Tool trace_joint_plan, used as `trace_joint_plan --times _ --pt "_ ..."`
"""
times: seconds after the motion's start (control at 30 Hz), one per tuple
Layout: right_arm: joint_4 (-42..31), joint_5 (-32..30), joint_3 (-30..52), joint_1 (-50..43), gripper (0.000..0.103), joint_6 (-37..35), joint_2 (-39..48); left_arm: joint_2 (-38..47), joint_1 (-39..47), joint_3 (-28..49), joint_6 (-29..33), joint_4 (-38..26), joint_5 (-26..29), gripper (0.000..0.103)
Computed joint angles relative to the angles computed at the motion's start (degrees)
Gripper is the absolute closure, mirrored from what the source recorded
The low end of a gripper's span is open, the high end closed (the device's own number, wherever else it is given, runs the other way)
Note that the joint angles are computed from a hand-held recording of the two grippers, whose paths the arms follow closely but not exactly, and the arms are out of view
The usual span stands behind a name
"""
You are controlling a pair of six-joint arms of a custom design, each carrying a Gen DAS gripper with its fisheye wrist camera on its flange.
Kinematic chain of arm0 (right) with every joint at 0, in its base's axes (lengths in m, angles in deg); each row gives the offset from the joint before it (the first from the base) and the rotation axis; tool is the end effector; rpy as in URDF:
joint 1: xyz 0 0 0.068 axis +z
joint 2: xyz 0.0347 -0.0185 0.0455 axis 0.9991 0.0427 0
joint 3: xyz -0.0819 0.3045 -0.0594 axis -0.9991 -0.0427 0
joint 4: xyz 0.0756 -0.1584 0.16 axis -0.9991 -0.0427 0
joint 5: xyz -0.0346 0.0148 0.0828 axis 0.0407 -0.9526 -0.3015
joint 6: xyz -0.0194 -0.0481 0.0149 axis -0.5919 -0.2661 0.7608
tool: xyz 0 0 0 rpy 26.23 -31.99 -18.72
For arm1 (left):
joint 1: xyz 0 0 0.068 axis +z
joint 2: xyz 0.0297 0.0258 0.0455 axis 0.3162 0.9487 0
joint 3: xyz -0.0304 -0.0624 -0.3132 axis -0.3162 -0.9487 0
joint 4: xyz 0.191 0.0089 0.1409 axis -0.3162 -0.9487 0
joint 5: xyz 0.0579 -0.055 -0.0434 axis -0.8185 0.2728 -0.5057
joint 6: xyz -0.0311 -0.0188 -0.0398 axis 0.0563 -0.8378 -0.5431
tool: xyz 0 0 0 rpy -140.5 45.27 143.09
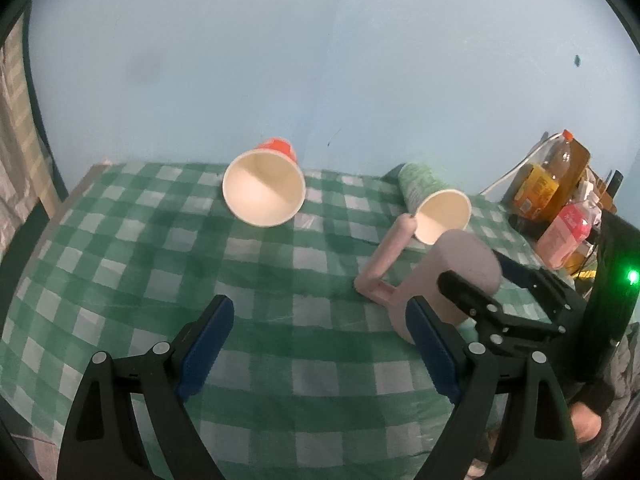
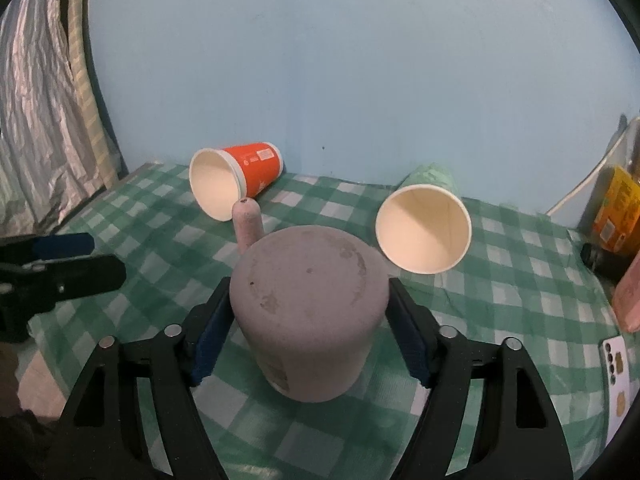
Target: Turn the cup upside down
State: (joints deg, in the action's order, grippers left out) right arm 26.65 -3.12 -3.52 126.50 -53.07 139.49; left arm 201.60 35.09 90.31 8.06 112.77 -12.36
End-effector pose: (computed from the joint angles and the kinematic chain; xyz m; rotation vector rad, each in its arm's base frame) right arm 0.2126 0.1462 0.0617 0.0986 2.1817 -0.0300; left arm 0.2593 0.0544 0.0975 0.4800 2.2995 -0.4977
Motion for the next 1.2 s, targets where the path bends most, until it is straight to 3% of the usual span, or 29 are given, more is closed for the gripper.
trace_joint_plan --times 0.07,0.17,0.3,0.37,0.53,0.67,0.87,0.93,1.2 --pt "1.46 1.95 -1.79 0.98 0.012 1.47 -0.93 -0.72 1.35 -2.98 -0.27 5.02 1.74 0.006" --pt "0.93 5.86 -4.15 3.42 0.011 3.57 -4.02 -1.70 3.21 -7.31 -0.34 12.14 4.32 0.001" --pt "-7.55 12.85 -4.76 8.38 0.011 8.28 -10.21 -3.55 5.88 -10.37 2.31 14.32 8.94 0.001" --pt "-15.21 15.68 -3.72 10.65 0.011 11.39 -13.52 -4.37 6.96 -11.43 3.52 14.53 10.65 0.000" --pt "-27.16 21.25 -2.42 15.38 0.011 20.29 -17.34 -3.34 8.07 -15.12 3.70 22.21 12.14 0.000" --pt "-37.59 24.95 -1.29 18.63 0.011 28.93 -19.68 -3.63 9.02 -16.05 3.86 22.63 14.66 0.000" --pt "-47.82 28.25 -0.80 23.03 0.011 39.98 -21.53 -3.40 10.35 -19.59 4.56 28.56 17.29 0.000" --pt "-51.51 28.83 -0.42 24.21 0.011 43.88 -21.69 -4.08 10.90 -19.91 5.18 27.94 18.45 0.000" --pt "-54.72 28.53 -1.44 25.67 0.011 50.96 -20.85 -5.16 11.95 -21.04 5.95 28.21 20.05 0.000"
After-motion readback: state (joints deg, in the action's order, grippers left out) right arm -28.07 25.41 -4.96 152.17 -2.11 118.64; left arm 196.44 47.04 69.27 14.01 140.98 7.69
